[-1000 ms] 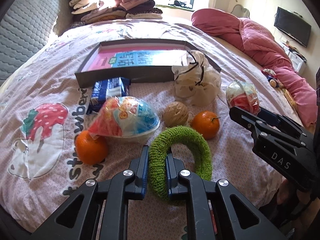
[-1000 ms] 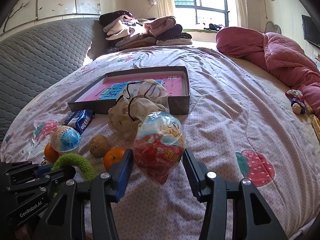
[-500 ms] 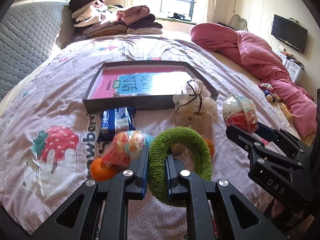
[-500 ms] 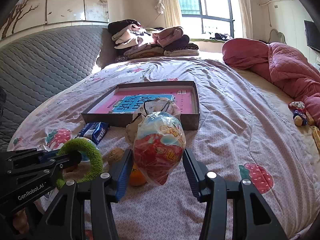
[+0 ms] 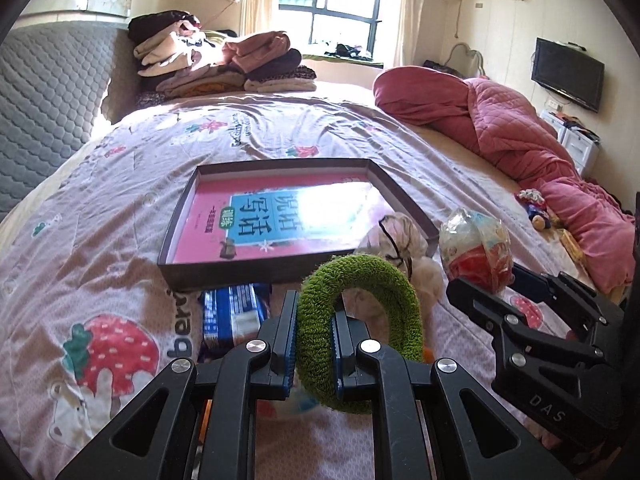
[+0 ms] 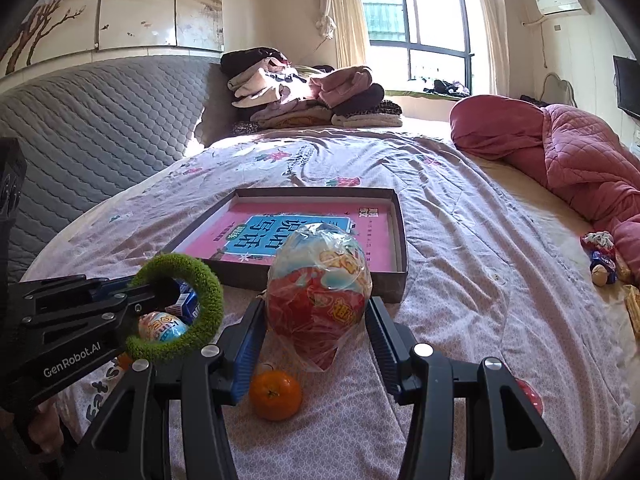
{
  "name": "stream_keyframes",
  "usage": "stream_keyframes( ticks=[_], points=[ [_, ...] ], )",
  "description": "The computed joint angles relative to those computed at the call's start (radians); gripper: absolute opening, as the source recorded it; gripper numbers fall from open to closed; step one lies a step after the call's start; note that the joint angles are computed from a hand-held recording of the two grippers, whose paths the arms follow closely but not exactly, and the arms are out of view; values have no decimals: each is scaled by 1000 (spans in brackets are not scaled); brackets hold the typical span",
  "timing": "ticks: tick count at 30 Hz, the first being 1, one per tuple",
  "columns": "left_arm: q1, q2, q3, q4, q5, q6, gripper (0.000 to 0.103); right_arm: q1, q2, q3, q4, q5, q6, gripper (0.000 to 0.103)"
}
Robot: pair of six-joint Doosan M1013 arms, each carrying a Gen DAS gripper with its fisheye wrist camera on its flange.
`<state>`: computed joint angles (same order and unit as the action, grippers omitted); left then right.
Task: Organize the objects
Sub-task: 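Carry the ring into the tray and open the left tool while the right tool carries the bag over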
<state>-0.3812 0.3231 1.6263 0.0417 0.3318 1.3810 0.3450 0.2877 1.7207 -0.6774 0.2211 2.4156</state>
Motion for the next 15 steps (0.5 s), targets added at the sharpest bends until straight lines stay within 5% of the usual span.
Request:
stream_keyframes(
  ticks=[15],
  points=[
    [44, 64, -108, -36, 26, 54, 14, -19, 53, -88, 1, -1, -28, 51]
  ],
)
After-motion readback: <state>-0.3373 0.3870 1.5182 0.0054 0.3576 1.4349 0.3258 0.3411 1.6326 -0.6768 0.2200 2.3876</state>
